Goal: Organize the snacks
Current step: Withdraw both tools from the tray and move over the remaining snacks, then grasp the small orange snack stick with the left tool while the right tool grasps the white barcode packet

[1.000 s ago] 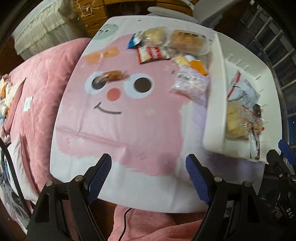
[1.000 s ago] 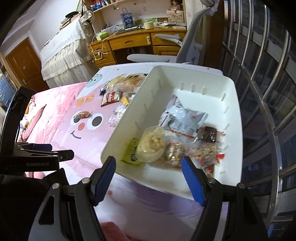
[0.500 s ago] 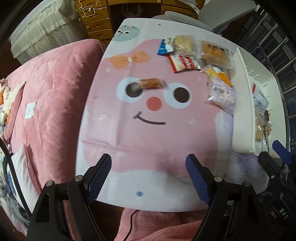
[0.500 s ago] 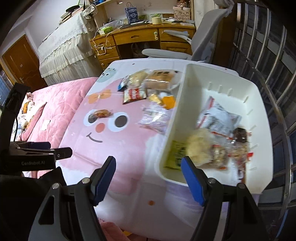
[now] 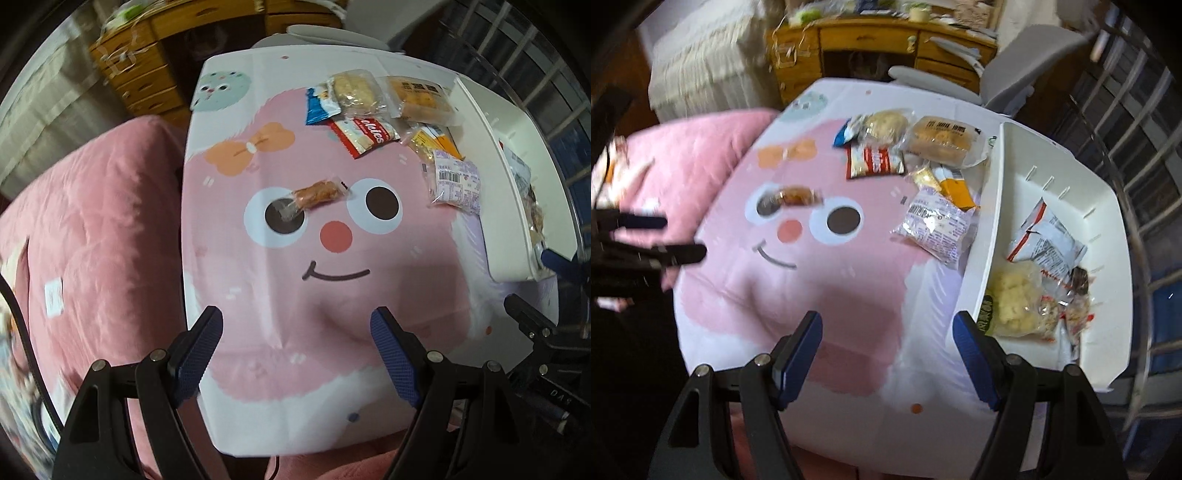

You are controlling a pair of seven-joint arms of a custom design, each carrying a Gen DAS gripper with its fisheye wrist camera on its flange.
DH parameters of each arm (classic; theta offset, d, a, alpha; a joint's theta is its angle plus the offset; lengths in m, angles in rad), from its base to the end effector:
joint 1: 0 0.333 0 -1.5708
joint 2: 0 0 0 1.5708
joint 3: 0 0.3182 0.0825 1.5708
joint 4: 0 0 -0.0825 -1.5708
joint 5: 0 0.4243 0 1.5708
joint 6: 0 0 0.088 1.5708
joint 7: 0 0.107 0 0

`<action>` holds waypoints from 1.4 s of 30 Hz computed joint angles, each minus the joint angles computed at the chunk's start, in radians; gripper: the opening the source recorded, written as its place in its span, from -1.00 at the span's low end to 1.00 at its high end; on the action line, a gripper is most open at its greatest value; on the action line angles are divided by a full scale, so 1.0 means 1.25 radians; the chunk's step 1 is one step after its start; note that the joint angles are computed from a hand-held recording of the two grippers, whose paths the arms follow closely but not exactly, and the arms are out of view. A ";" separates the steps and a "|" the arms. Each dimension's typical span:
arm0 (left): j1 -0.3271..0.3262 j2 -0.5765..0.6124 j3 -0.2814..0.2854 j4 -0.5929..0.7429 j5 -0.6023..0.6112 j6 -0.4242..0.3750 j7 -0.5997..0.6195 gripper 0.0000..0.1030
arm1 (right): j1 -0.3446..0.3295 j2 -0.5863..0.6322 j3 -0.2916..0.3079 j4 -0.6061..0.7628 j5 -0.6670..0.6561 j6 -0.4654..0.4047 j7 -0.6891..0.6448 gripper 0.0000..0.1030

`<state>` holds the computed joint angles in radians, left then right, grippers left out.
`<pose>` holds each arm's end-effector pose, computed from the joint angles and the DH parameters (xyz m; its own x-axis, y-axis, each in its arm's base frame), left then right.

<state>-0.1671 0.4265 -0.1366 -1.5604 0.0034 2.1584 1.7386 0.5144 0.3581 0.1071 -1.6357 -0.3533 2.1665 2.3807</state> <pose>0.7032 -0.2067 0.4046 -0.4422 -0.8966 0.0234 -0.8840 0.4313 -0.1804 0.5941 0.3990 0.4159 -0.0382 -0.9956 0.0853 -0.9520 0.0103 -0.3060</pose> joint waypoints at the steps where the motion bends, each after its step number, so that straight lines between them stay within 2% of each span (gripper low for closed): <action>1: 0.003 0.009 -0.003 0.007 -0.001 0.004 0.020 0.57 | 0.000 0.010 0.002 0.015 0.003 -0.019 -0.017 0.43; 6: 0.013 0.049 -0.012 0.041 -0.021 0.014 0.095 0.57 | 0.019 0.075 -0.003 0.118 -0.022 -0.144 -0.105 0.43; 9: 0.024 0.063 -0.025 0.038 -0.056 0.057 0.153 0.57 | 0.030 0.111 -0.008 0.170 -0.039 -0.194 -0.167 0.43; 13: 0.026 0.078 -0.033 0.031 -0.081 0.125 0.228 0.57 | 0.039 0.151 -0.018 0.218 -0.063 -0.226 -0.252 0.43; 20: 0.022 0.108 -0.039 0.046 -0.102 0.207 0.324 0.57 | 0.044 0.241 -0.036 0.325 -0.078 -0.279 -0.436 0.43; 24: 0.004 0.150 -0.026 0.093 -0.087 0.194 0.324 0.52 | 0.043 0.287 -0.053 0.379 -0.079 -0.296 -0.509 0.43; 27: -0.029 0.181 0.004 0.122 -0.039 0.206 0.278 0.49 | 0.032 0.309 -0.059 0.404 -0.064 -0.289 -0.549 0.43; 31: -0.036 0.233 0.007 0.184 -0.029 0.183 0.234 0.40 | 0.030 0.352 -0.075 0.461 -0.060 -0.306 -0.583 0.43; 35: -0.035 0.274 0.001 0.231 -0.024 0.179 0.231 0.36 | 0.021 0.388 -0.082 0.503 -0.046 -0.314 -0.620 0.43; 38: -0.033 0.309 -0.004 0.277 -0.025 0.164 0.244 0.26 | 0.012 0.422 -0.085 0.549 -0.027 -0.339 -0.650 0.43; 42: -0.042 0.366 -0.001 0.362 -0.016 0.106 0.255 -0.02 | 0.005 0.447 -0.092 0.583 -0.012 -0.347 -0.668 0.43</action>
<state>-0.2199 0.8835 -0.1383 -1.1079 -0.0165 2.2914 2.0568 0.5206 0.9174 -0.0077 -0.9064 -0.3680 1.7330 1.5462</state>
